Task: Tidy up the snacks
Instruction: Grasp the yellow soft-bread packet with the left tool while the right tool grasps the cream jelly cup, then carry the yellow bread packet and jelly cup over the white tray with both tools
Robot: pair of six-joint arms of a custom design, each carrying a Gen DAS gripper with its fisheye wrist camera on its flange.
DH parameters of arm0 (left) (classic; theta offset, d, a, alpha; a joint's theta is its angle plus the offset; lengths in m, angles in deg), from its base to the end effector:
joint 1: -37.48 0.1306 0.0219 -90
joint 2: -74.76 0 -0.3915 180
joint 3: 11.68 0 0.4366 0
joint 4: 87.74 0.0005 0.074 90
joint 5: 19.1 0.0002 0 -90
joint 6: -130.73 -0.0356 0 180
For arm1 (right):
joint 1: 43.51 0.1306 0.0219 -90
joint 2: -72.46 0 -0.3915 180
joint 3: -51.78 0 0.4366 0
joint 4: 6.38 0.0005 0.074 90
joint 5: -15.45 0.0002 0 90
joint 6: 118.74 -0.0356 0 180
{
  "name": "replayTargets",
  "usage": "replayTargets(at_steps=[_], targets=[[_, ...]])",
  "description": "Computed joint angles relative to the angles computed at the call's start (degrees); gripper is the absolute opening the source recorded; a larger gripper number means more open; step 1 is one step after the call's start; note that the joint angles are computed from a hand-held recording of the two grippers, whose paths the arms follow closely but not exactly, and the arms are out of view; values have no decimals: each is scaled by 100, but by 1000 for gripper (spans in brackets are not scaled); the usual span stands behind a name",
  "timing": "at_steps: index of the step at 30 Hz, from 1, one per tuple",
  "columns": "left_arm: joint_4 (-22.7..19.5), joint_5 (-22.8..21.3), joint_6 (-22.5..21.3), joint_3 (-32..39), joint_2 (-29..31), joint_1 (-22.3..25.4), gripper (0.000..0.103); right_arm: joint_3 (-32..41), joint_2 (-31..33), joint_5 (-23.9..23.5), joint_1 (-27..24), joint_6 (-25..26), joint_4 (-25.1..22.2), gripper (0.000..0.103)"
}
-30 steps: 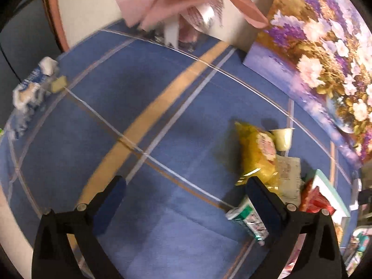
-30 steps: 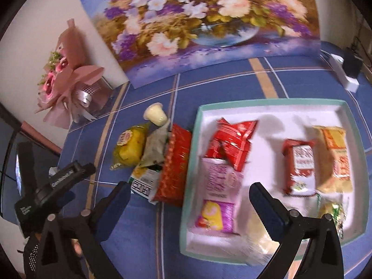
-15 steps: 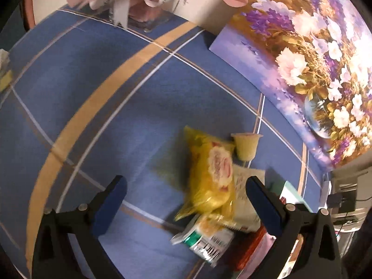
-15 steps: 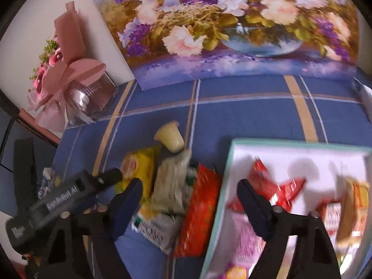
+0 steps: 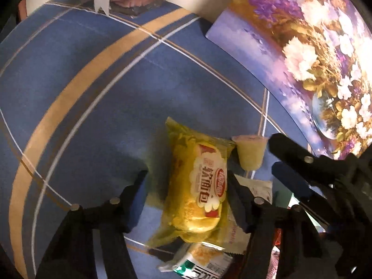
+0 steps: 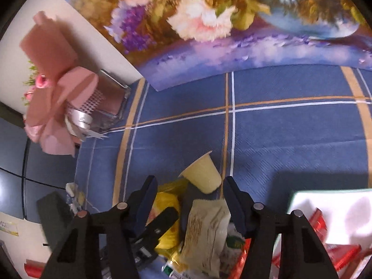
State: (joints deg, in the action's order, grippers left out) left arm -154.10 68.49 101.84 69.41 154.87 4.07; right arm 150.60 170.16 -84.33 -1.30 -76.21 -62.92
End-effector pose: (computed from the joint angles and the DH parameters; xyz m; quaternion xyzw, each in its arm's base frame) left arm 0.3650 -0.2396 0.4241 -0.2382 0.9473 -0.1426 0.1598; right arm 0.4204 0.3888 0.4372 0.0183 0.9515 0.2665 0.1526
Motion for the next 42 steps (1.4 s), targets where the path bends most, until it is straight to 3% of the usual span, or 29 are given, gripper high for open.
replayTargets(at_steps=[3,9,20,24,25,28,42], targets=[[-204,-301,-30,65,52,0,65,109,182,21,3,-60,-99,61],[-281,-465,35,14,26,51,65,251,397,123,5,-223,-290,60],[-345,-548,1,-60,-47,14,65,391,562,164,-8,-778,-396,52],[-352,-558,71,-75,-72,-3,65,452,579,230,34,-705,-551,52],[-385,-562,93,-60,-63,-17,64,456,569,245,47,-691,-590,52],[-352,-516,141,-69,-92,-35,44,438,532,259,76,-665,-640,52],[-499,-354,525,-80,-368,-50,43,325,-3,367,282,-543,-684,52]])
